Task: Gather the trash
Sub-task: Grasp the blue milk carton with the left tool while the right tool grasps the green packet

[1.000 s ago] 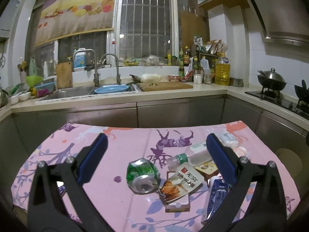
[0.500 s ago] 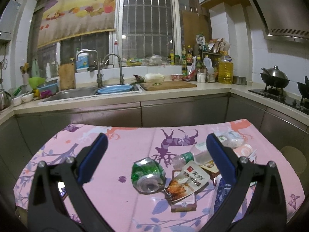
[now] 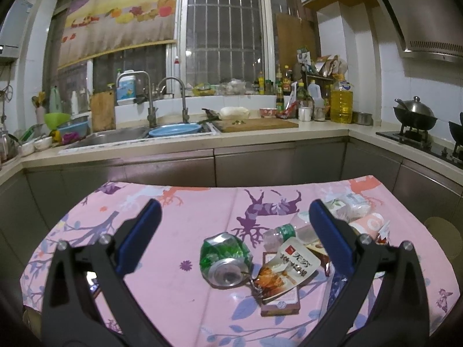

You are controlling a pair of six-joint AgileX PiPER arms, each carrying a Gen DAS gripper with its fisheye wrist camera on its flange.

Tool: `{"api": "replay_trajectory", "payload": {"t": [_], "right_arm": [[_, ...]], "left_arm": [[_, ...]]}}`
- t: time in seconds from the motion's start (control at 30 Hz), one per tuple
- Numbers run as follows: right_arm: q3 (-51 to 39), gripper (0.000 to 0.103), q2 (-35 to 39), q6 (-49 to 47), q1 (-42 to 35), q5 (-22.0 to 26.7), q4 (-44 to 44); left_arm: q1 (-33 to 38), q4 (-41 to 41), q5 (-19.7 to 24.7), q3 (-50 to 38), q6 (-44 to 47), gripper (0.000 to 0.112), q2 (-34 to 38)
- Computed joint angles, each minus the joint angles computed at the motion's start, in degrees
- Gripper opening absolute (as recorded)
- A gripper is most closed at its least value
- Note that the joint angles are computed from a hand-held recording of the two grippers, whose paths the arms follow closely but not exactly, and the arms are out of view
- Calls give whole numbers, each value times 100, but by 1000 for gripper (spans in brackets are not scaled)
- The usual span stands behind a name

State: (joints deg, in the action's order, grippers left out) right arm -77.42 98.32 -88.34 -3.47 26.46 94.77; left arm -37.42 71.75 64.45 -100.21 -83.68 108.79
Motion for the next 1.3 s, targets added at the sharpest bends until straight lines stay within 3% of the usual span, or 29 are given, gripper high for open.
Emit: {"api": "replay_trajectory", "payload": {"t": [0.4, 0.67, 0.77, 0.9, 1.03, 1.3], "right_arm": [[-213, 84, 448, 518, -384, 11, -515], [-465, 83, 820, 779, -462, -14, -866], [-658, 79, 1052, 1111, -455, -42, -1249], [-1062, 65, 1499, 1904, -442, 78, -2188], [-2114, 52, 2276, 3499, -440, 864, -3682], [-4647, 50, 3825, 5413, -157, 2394, -5326]], "left_arm": [[94, -401, -329, -156, 185, 98, 295], [183, -1328, -659, -789, 967, 98, 896], [237, -1878, -837, -1052, 1379, 97, 1136], [216, -2428, -975, -1429, 1907, 93, 1498], [189, -2967, -970, -2017, 2587, 90, 1989], [328, -3980, -212, -4022, 3952, 90, 3275]]}}
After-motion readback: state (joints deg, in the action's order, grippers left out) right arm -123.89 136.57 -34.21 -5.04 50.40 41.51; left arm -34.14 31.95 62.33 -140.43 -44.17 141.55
